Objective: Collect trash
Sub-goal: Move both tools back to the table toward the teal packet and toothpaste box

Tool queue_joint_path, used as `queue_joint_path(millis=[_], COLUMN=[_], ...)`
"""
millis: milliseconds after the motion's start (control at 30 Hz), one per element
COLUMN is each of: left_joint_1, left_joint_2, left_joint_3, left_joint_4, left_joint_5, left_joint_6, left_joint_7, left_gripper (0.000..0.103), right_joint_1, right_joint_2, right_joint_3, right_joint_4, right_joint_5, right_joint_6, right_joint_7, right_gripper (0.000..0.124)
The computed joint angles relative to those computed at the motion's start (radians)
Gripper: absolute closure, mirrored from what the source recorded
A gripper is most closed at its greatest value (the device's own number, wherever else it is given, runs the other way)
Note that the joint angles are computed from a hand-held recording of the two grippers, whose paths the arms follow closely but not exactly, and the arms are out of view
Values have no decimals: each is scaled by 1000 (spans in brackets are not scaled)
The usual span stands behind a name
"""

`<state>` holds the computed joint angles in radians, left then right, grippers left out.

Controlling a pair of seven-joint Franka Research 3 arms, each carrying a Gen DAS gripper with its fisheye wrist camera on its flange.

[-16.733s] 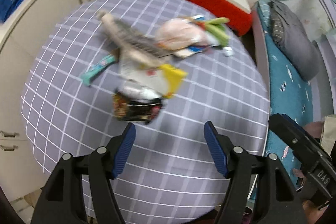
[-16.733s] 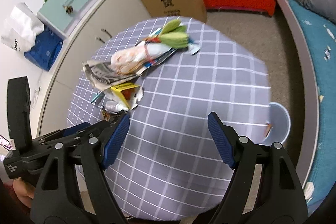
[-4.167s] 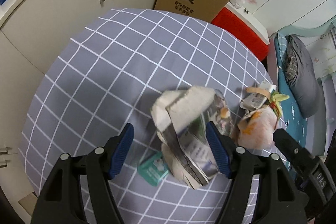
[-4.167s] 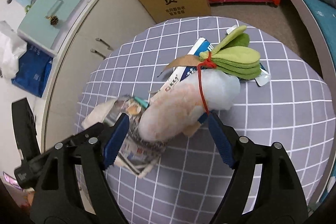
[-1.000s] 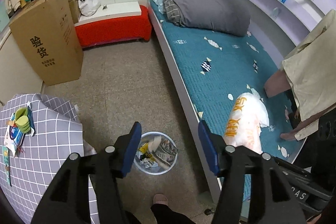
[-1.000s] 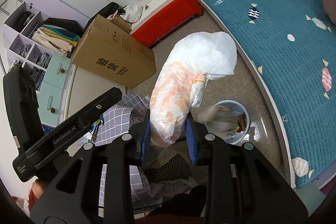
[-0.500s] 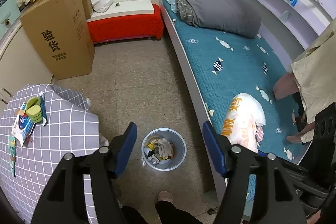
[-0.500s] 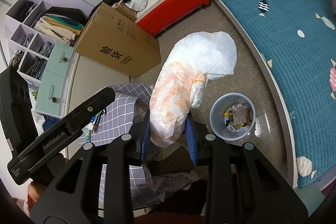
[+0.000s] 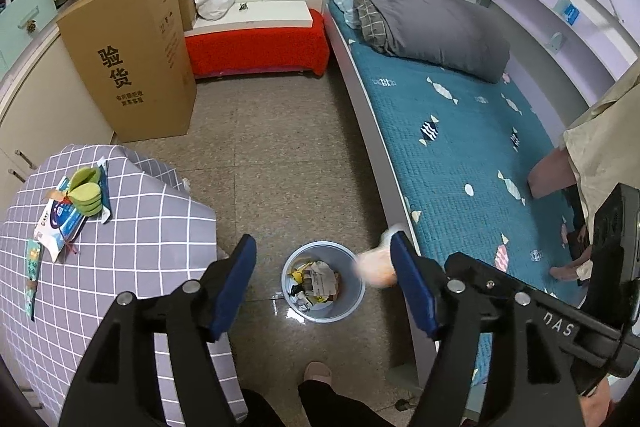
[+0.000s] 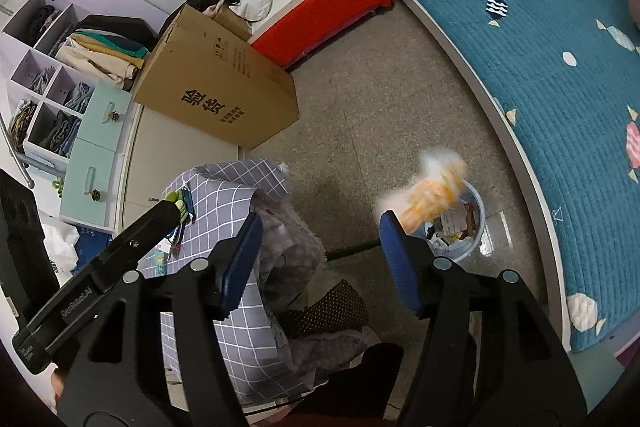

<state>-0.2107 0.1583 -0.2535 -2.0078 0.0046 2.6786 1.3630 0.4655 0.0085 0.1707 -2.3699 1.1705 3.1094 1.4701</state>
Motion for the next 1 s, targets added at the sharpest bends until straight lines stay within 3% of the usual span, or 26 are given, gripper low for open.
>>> queue_joint_path(millis=[400, 500, 700, 1000], left_joint_1=[14, 17, 35, 91], left_joint_2=[-101, -137, -226, -320], left_joint_3=[20, 32, 71, 158], left_joint_4=[-118, -155, -248, -343], left_joint_5=[-32, -36, -34, -67], left_joint_6=[40, 51, 71, 73], left_joint_7=[5, -1, -23, -5], left_gripper=[34, 34, 33, 33], right_joint_1=[19, 18, 52, 172], right_joint_2=[-9, -5, 47, 206], right_joint_3=[4, -1, -23, -60], right_joint_4=[-19, -17, 56, 278], right_joint_5=[-446, -667, -935, -1055], right_joint_6=[35, 42, 35, -28], right_joint_7=[328, 483, 655, 696], right_gripper=[62, 62, 61, 61])
